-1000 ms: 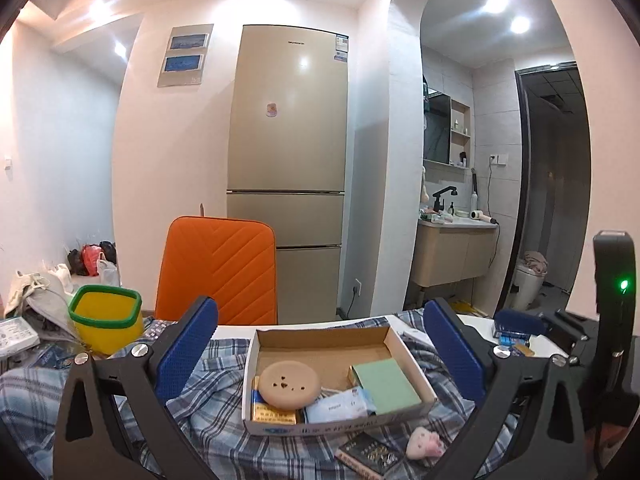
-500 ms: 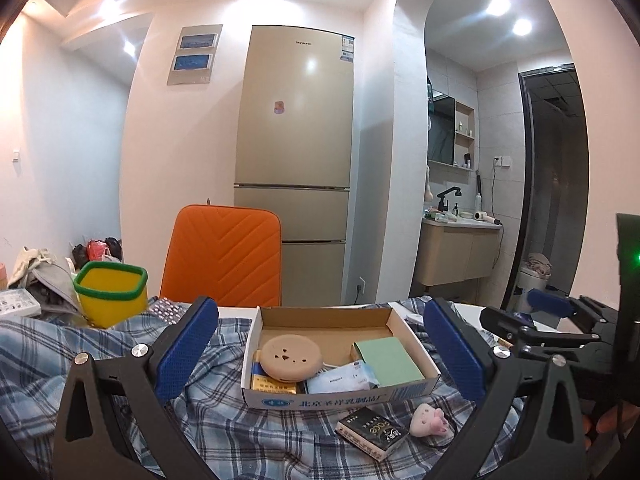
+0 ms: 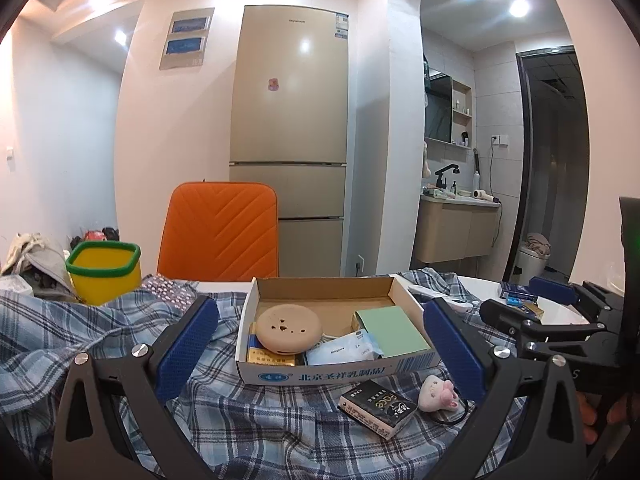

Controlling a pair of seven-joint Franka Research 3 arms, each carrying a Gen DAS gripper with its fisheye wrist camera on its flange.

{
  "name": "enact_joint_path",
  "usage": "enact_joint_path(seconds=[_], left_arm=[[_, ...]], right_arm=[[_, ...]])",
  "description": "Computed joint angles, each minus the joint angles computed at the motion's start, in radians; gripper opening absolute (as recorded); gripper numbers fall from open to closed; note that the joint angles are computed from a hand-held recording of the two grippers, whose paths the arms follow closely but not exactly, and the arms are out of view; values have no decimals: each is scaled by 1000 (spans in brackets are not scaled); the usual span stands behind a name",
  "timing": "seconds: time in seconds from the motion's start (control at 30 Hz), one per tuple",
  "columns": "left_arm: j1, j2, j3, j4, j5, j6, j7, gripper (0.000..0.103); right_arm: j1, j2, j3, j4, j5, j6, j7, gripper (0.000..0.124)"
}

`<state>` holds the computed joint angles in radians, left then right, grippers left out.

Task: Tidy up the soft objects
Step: 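Move both tools toward the black Face tissue pack and pink bunny plush, then grasp the pink bunny plush with the right tool while the left tool grasps the black Face tissue pack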

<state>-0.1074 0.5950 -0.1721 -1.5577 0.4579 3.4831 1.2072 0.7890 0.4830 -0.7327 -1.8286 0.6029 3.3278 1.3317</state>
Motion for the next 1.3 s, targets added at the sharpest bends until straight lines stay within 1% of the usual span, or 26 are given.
enact_joint_path(seconds=[0.07, 0.17, 0.23, 0.27, 0.33, 0.37, 0.4, 0.47, 0.5, 0.53, 0.57, 0.6, 0.67, 0.73, 0.77, 0.83, 0.87, 0.93, 0.97, 1.0, 1.03, 1.1, 1.2, 1.3], left_arm=[[49, 14, -59, 18, 39, -31, -20, 102], [68, 23, -82, 31, 49, -49, -30, 102], [83, 29, -103, 41, 62, -73, -31, 102], [103, 37, -132, 49, 76, -94, -28, 102], [159, 58, -213, 70, 99, -148, -7, 102], [188, 69, -258, 77, 102, -175, 14, 102], [223, 82, -313, 85, 104, -212, 44, 102], [241, 92, -351, 96, 86, -271, 87, 102], [242, 95, -359, 101, 75, -295, 105, 102], [238, 97, -361, 108, 62, -318, 120, 102], [239, 100, -367, 114, 50, -340, 137, 102], [241, 104, -377, 119, 36, -361, 156, 102], [238, 104, -378, 122, 10, -385, 182, 102], [238, 104, -383, 124, -17, -401, 209, 101], [241, 107, -391, 126, -31, -408, 226, 101], [245, 112, -401, 131, -61, -423, 256, 97], [241, 113, -398, 136, -75, -434, 265, 97], [188, 108, -332, 163, -94, -475, 246, 96], [156, 111, -293, 191, -92, -517, 221, 96], [149, 119, -290, 208, -122, -549, 240, 95], [160, 131, -309, 225, -150, -579, 266, 95], [154, 141, -305, 246, -186, -610, 284, 95], [148, 153, -309, 270, -235, -656, 336, 94], [138, 150, -302, 272, -273, -669, 381, 93]], right_arm=[[-13, 0, 11, 5, -6, -14, 4, 88], [-44, -6, 39, 11, -36, -31, 20, 88], [-85, -17, 82, 15, -70, -51, 32, 88], [-137, -30, 138, 24, -94, -80, 26, 88], [-207, -44, 215, 37, -126, -117, 20, 88], [-238, -43, 246, 50, -141, -144, 17, 88], [-253, -42, 262, 57, -153, -157, 21, 88], [-291, -38, 302, 77, -183, -203, 16, 88], [-311, -37, 325, 85, -196, -225, 12, 88], [-343, -38, 362, 95, -203, -251, -2, 88], [-391, -38, 417, 112, -202, -292, -30, 88], [-422, -34, 452, 127, -205, -324, -44, 88], [-428, -21, 457, 142, -246, -356, -20, 88], [-457, -14, 489, 157, -265, -384, -17, 87], [-463, -10, 495, 163, -280, -395, -4, 81], [-479, 5, 505, 189, -310, -440, 27, 77], [-490, 12, 514, 203, -321, -462, 40, 74], [-508, 24, 528, 225, -348, -501, 71, 70], [-514, 32, 531, 238, -365, -520, 92, 69], [-509, 44, 521, 256, -393, -547, 127, 69], [-511, 52, 520, 268, -416, -567, 149, 69], [-536, 66, 547, 296, -439, -609, 158, 69], [-571, 76, 591, 313, -472, -626, 168, 67], [-595, 80, 617, 319, -497, -631, 187, 66]])
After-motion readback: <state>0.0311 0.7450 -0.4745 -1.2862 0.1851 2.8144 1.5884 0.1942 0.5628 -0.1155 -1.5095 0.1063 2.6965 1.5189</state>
